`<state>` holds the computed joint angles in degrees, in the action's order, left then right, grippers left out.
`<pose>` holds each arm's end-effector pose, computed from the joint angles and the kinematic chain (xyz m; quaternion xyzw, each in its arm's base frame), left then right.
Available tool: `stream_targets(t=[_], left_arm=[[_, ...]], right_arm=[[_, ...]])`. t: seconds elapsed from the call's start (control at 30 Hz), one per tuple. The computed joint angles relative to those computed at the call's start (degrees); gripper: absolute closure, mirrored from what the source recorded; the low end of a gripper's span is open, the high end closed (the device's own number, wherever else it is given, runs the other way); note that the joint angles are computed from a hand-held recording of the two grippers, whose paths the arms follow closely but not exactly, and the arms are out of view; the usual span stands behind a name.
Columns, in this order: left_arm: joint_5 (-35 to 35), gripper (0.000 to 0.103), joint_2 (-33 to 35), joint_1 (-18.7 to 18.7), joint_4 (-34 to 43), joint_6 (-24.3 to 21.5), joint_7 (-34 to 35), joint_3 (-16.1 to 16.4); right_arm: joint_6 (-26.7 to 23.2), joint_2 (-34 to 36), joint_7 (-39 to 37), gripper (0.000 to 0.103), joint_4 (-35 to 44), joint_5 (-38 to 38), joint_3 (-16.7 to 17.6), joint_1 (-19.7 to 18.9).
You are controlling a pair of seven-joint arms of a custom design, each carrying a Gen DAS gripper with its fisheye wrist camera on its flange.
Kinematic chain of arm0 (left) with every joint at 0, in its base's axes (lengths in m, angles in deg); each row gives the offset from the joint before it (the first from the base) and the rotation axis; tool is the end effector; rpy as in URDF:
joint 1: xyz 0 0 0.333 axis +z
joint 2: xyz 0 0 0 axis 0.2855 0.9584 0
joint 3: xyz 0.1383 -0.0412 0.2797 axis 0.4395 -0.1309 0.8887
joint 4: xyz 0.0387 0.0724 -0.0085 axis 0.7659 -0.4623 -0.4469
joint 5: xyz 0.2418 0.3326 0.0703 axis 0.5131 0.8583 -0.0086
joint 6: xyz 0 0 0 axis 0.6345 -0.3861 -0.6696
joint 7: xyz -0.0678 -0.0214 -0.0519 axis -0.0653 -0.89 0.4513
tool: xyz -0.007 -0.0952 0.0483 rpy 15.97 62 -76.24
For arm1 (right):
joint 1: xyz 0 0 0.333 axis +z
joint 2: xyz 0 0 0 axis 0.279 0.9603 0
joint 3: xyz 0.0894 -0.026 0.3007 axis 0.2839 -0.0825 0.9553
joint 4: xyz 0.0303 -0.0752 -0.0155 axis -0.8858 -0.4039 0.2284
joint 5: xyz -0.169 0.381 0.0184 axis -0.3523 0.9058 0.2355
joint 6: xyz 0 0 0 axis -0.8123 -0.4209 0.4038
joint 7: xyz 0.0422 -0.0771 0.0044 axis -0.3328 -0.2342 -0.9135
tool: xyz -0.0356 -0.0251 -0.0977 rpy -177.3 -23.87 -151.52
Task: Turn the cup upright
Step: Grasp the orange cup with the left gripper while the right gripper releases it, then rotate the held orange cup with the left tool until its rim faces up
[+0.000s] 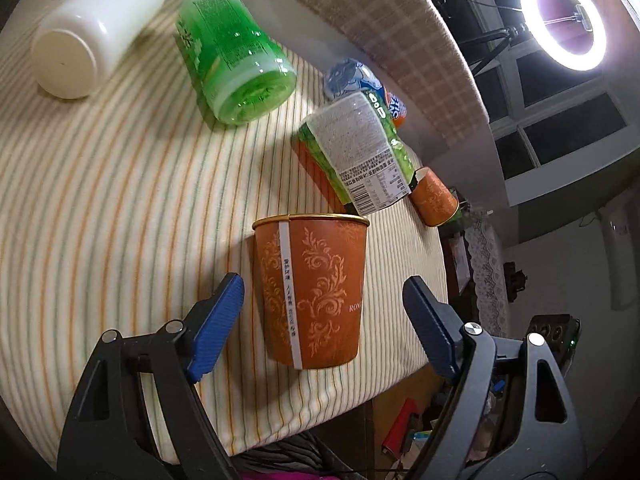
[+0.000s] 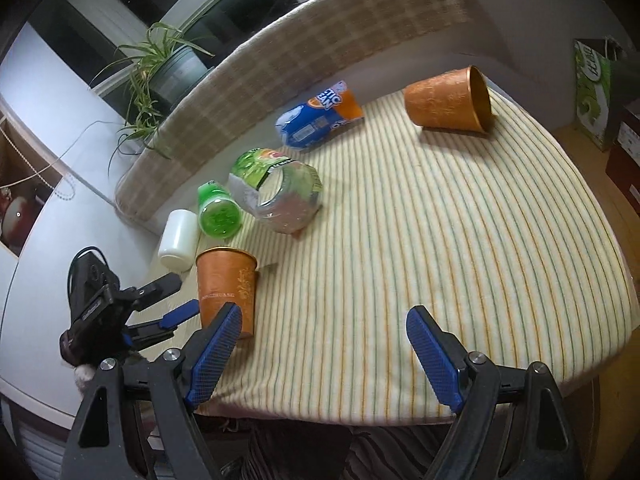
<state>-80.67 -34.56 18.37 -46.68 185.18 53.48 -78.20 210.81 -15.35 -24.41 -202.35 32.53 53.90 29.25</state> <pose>0.5478 0.0230 0.4309 0.7894 -0.4511 0.4120 0.0604 0.5907 0.1761 0.4667 -0.7391 0.5807 0.0567 0.3366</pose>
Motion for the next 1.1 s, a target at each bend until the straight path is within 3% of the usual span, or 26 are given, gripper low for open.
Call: stream_targets(t=[0.23, 0.4, 0.6, 0.87, 1.1], left_arm=[[1.3, 0.022, 2.2, 0.4, 1.8, -0.8, -1.7, -0.6], [1.6, 0.036, 3.2, 1.0, 2.4, -1.3, -2.1, -0.8], [1.7, 0.037, 3.0, 1.1, 2.1, -0.4, -1.3, -1.3], [6.8, 0.037, 0.4, -0.9, -0.2, 6.1, -2.0, -2.3], [19.4, 0.038, -3.0, -4.8, -4.6, 17.7, -6.2, -3.6]], right_arm=[[-0.5, 0.4, -0.4, 0.017, 0.0, 0.5, -0.2, -0.4], [-0.7, 0.5, -0.8, 0.017, -0.2, 0.7, -0.2, -0.7], [-0.4, 0.5, -0.3, 0.017, -0.2, 0.7, -0.2, -0.8], [0.2, 0.2, -0.7, 0.017, -0.4, 0.5, -0.1, -0.7], [1.9, -0.1, -0.7, 0.017, -0.7, -0.4, 0.1, 0.0]])
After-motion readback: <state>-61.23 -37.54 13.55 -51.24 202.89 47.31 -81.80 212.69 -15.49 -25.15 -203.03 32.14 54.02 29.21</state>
